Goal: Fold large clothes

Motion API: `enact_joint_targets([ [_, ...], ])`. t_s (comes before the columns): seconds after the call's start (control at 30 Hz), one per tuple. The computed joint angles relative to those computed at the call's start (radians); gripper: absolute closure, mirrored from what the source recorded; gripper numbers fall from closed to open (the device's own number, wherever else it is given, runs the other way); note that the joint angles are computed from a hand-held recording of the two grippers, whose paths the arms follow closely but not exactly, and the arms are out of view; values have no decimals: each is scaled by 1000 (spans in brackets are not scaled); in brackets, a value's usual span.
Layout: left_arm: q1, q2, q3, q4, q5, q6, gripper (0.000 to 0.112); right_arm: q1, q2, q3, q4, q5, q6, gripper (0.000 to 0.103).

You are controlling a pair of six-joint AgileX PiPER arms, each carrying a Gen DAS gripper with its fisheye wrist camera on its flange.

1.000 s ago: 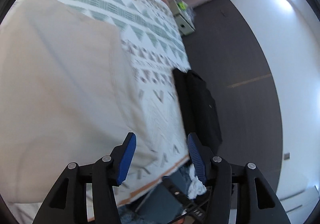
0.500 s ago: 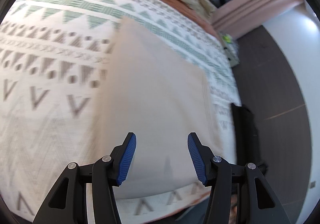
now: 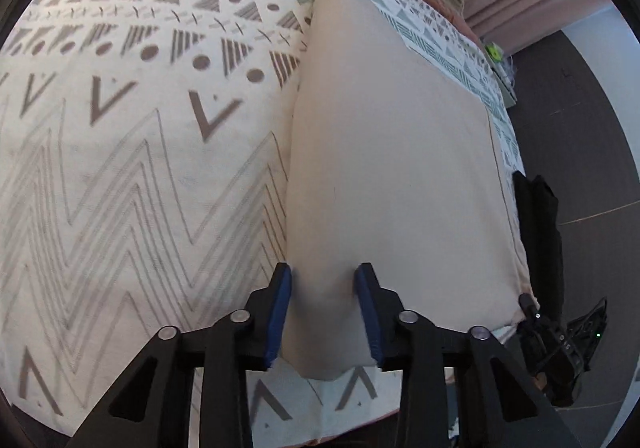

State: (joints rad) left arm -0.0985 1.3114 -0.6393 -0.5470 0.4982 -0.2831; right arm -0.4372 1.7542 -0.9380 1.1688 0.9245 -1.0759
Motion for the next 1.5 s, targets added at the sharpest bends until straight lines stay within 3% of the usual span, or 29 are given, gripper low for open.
enact_joint_targets([
  [0.1,-50,4,-7,96,-20,-103,77,-20,5,6,-4,-7,-19,94],
  [0.33,-54,43,-44,125,-19,-104,76,-17,129,-67,-32,-10,39,92],
  [0.47,-20,72,-60,73,-22,-35,71,-5,79,-80,-84,-25,46,67],
  [0.5,-14,77,-62,66,-26,-27,71,1,63,-85,-104,-44,59,52],
  [0.53,-8,85,-66,56,-30,-14,71,3,49,-86,-112,-62,60,45],
  [0.73,44,147,-119,4,-22,81,70,0,66,-217,-159,-3,108,45],
  [1.03,122,282,-268,-18,3,164,70,160,185,-511,-301,58,265,45],
  [1.2,171,374,-365,-57,29,229,70,272,300,-702,-407,60,382,45],
  [1.5,225,520,-560,-34,81,243,70,390,584,-1172,-570,195,616,46],
])
